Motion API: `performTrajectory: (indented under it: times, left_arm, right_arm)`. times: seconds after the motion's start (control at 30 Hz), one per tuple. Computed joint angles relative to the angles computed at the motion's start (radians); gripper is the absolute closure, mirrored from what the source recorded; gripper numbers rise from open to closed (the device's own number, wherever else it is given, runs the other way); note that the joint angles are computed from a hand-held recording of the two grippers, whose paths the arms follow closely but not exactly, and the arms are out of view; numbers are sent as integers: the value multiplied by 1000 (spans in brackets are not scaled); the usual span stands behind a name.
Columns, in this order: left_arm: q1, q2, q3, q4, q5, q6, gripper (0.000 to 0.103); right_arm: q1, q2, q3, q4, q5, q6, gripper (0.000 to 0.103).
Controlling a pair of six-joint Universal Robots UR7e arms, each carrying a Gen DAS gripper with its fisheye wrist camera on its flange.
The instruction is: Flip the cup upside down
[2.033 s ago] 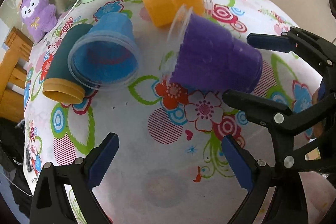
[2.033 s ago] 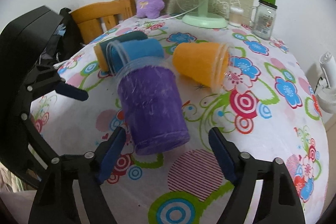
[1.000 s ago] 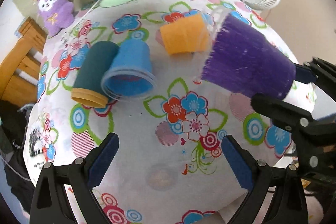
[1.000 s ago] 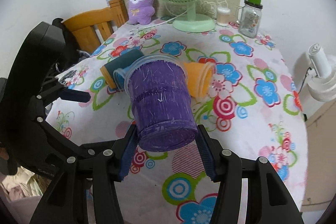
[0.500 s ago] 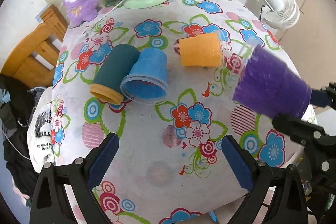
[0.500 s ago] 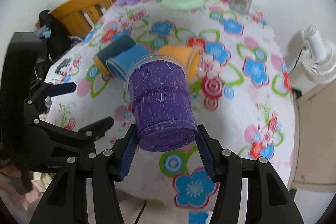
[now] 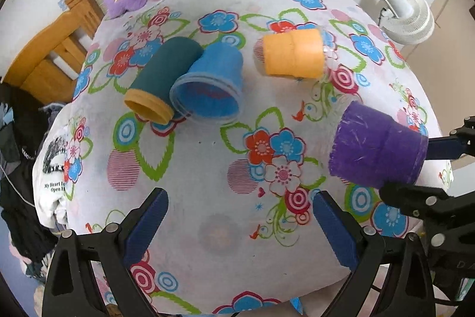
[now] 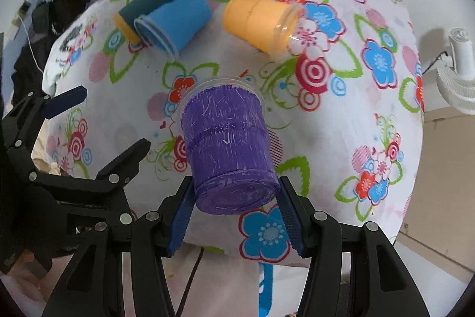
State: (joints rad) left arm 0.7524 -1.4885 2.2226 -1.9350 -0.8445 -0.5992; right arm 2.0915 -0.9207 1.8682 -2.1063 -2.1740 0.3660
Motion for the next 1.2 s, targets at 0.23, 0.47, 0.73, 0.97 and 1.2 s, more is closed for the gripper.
performTrajectory:
  times: [0.23, 0.47, 0.73, 0.97, 1.2]
  left_arm:
    - [42, -21, -30, 37, 25, -47, 5]
    - [30, -48, -88, 83, 39, -89, 5]
    - [-23, -40, -141, 135, 48, -120, 4]
    - [-77, -38, -171, 204, 65, -165, 4]
    - [-117, -49, -189, 250, 76, -216, 4]
  right_arm:
    - [1, 55, -42, -78, -21, -36, 39]
    - [28, 22, -3, -280, -50, -57, 22]
    - [72, -31, 41, -399, -144, -34, 16]
    - [102, -77, 79, -456, -184, -22, 14]
    - [138, -98, 104, -531, -245, -10, 13]
